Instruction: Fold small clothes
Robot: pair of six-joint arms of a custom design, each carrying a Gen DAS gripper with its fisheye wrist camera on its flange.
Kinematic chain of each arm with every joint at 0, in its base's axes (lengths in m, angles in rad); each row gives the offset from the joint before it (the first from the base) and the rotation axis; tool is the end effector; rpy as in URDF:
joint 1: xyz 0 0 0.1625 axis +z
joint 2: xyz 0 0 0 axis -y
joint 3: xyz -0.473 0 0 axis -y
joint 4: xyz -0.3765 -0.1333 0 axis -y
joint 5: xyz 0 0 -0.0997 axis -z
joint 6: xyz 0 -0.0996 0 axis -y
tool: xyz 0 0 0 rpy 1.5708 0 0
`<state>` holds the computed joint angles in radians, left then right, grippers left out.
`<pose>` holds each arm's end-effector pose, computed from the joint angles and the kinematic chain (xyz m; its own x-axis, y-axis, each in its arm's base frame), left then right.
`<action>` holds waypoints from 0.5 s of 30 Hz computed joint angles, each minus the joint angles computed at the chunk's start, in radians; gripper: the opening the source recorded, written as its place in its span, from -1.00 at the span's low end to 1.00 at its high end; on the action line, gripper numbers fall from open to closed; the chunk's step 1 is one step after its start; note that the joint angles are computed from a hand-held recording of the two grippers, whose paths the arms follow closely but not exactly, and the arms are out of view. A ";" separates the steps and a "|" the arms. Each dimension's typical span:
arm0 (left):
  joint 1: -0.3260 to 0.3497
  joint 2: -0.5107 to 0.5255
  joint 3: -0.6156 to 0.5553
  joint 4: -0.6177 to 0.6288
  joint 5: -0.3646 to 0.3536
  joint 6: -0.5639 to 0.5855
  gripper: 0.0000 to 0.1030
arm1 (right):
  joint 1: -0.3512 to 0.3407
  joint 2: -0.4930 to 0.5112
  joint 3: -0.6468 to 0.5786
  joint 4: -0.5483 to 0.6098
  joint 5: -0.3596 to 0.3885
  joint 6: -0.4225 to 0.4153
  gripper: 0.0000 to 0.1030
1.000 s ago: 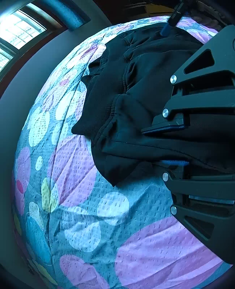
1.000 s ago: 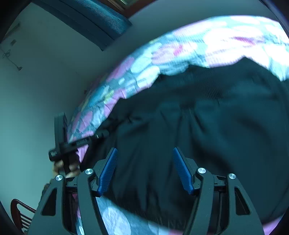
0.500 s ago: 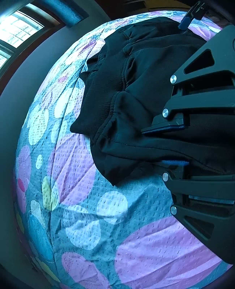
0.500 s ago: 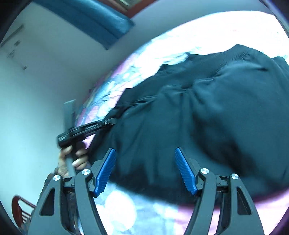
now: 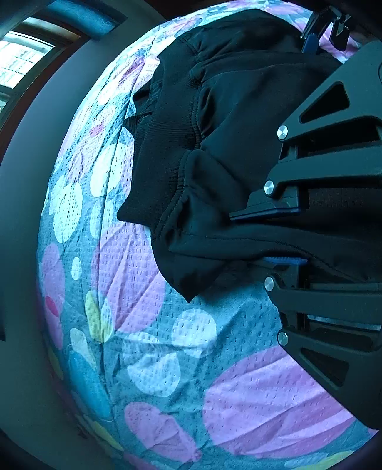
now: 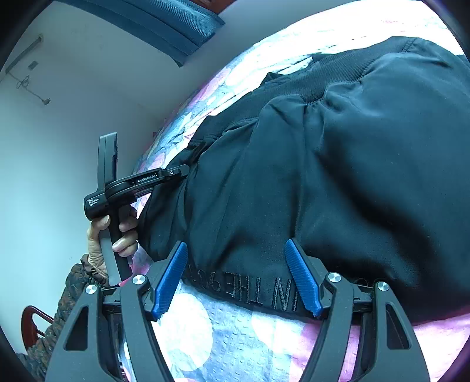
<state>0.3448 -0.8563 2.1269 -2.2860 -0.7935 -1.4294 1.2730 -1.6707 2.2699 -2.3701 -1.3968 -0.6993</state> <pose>-0.3723 -0.3496 0.0473 -0.7766 -0.1722 -0.6060 0.2187 0.8284 -0.5157 0.0321 -0.4083 0.3445 -0.9134 -0.4071 -0.0019 -0.3925 0.8818 -0.2613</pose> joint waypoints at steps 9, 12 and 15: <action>-0.023 -0.047 0.046 -0.051 -0.045 0.000 0.13 | 0.000 -0.004 0.023 -0.037 0.009 -0.041 0.40; -0.038 -0.105 0.173 -0.285 -0.105 0.024 0.31 | -0.003 0.000 0.025 -0.042 0.019 -0.040 0.40; -0.045 -0.122 0.232 -0.341 -0.159 0.031 0.31 | -0.008 -0.002 0.030 -0.049 0.027 -0.050 0.42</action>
